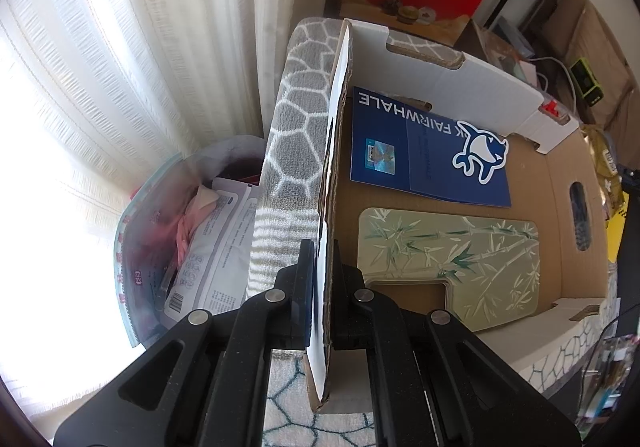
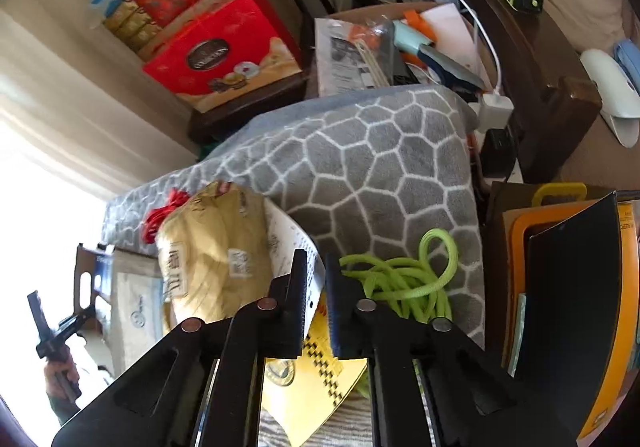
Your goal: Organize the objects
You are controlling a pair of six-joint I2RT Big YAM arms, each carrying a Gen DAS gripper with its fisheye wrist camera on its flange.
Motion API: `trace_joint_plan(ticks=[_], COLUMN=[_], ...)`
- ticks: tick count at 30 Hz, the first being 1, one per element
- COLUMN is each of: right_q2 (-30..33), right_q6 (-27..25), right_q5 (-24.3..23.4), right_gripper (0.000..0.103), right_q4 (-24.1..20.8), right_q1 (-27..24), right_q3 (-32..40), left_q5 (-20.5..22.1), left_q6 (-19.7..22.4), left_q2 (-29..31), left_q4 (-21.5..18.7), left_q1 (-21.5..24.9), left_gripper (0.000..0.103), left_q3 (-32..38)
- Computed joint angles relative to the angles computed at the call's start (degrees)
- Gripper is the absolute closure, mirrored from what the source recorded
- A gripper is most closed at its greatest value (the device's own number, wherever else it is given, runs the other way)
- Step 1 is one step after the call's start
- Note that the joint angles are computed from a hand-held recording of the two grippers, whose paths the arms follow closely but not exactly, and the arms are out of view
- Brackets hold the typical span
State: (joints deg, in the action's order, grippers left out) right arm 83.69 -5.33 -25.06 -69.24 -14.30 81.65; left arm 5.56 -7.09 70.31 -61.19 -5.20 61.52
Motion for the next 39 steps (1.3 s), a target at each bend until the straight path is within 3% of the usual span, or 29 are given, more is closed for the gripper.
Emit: trace_joint_plan(ticks=[4, 11, 25, 33, 39], right_q2=[-1.9, -7.0, -12.6, -15.1, -15.4], right_q6=[-0.7, 2.4, 3.5, 2.6, 2.5], right_q5=[-0.1, 6.5, 3.0, 2.5, -0.7], right_gripper=[0.098, 0.103, 0.103, 0.103, 0.103], right_q4=[-0.3, 4.2, 1.4, -1.6, -3.2], right_q1=[0.8, 2.3, 1.1, 6.2, 10.5], right_q3=[-0.9, -4.2, 1.0, 5.0, 4.7], left_q5=[0.8, 0.9, 1.2, 1.2, 1.2], left_q6=[-0.5, -1.0, -1.0, -1.0, -1.0], left_q2=[0.2, 0.5, 0.7, 0.7, 0.8], left_q4=[0.1, -0.2, -0.4, -0.5, -0.6], left_q1=[0.3, 0.2, 0.3, 0.3, 0.3], left_gripper=[0.098, 0.098, 0.098, 0.098, 0.098], left_q3=[0.0, 0.4, 0.7, 0.8, 0.9])
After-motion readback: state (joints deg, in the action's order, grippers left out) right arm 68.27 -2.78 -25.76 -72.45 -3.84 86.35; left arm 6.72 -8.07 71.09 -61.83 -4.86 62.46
